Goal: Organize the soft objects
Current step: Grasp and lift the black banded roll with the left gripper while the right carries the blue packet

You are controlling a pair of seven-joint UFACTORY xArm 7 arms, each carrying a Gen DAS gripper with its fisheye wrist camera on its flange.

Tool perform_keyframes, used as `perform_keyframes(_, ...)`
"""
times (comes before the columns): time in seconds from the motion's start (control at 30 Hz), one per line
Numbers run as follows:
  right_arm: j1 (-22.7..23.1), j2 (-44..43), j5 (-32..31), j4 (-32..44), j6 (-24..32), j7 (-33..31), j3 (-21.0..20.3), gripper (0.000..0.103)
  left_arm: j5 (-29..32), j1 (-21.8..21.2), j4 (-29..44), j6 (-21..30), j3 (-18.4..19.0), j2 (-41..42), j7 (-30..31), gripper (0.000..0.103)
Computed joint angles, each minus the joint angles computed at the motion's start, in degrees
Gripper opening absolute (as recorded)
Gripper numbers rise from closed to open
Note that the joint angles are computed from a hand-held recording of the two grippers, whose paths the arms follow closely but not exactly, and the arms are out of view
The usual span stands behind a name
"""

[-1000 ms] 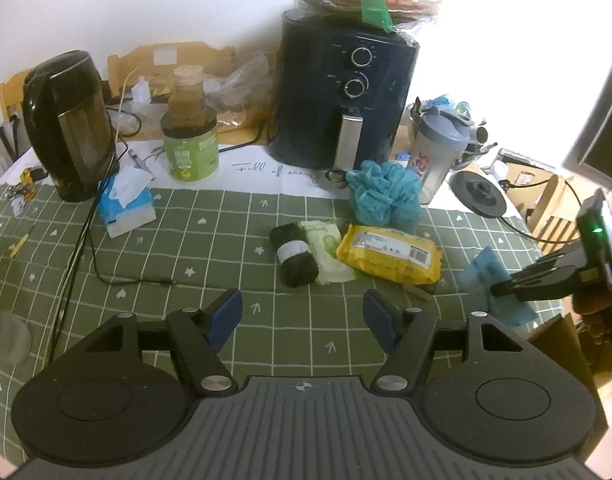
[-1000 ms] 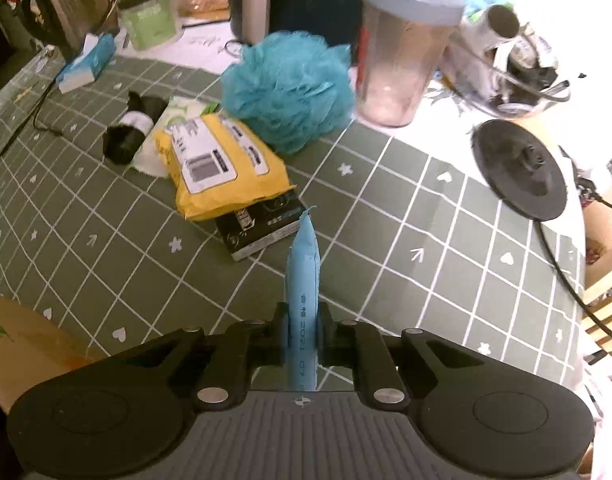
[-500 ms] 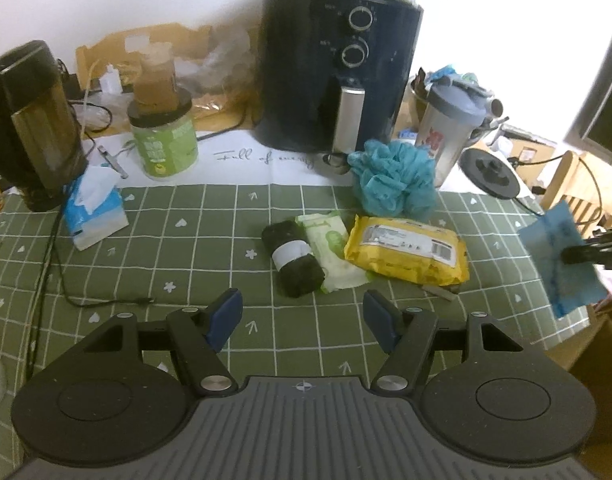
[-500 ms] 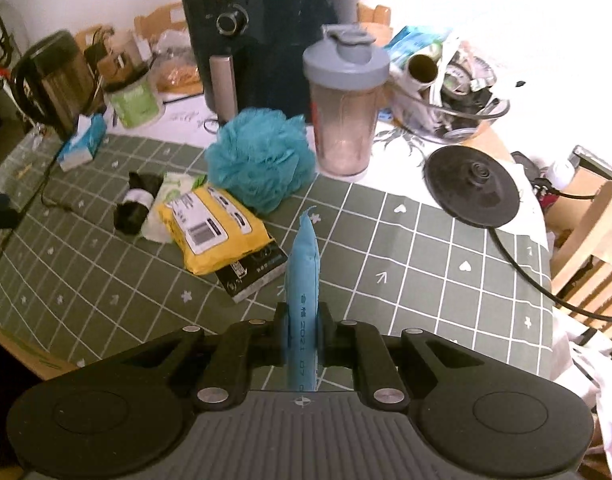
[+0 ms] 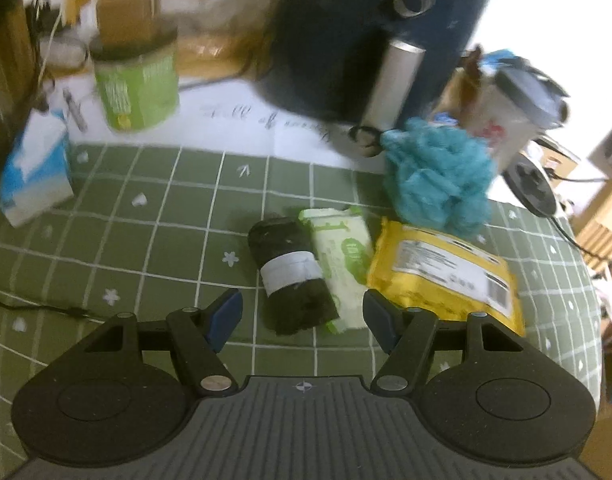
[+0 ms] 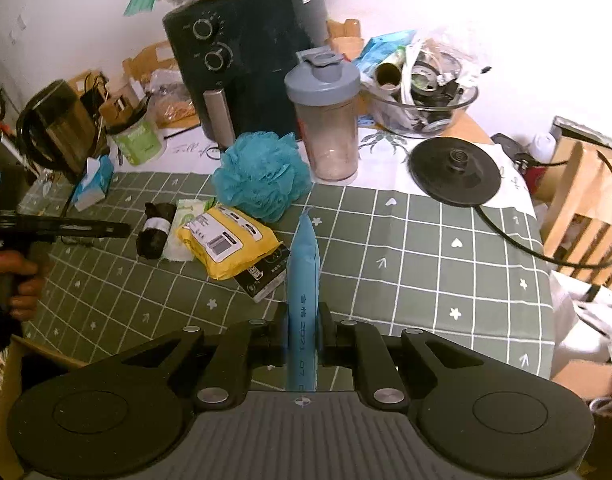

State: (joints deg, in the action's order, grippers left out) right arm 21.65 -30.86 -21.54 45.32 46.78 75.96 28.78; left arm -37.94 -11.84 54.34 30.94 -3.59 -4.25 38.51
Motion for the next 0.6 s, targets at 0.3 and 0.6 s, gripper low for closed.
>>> perform_keyframes(0.3, 0.9, -4.5, 2.5, -2.1, 2.7, 4.8, 1.5, 0.015, 1.8, 2.4, 7.9, 2.4, -2.2, 10.8, -9.8, 0.055)
perform_keyframes(0.6, 1.3, -6.9, 4.2, -3.9, 3.4, 7.8, 2.3, 0.015, -0.7, 4.4, 10.0, 5.2, -3.7, 12.3, -10.1, 0.042)
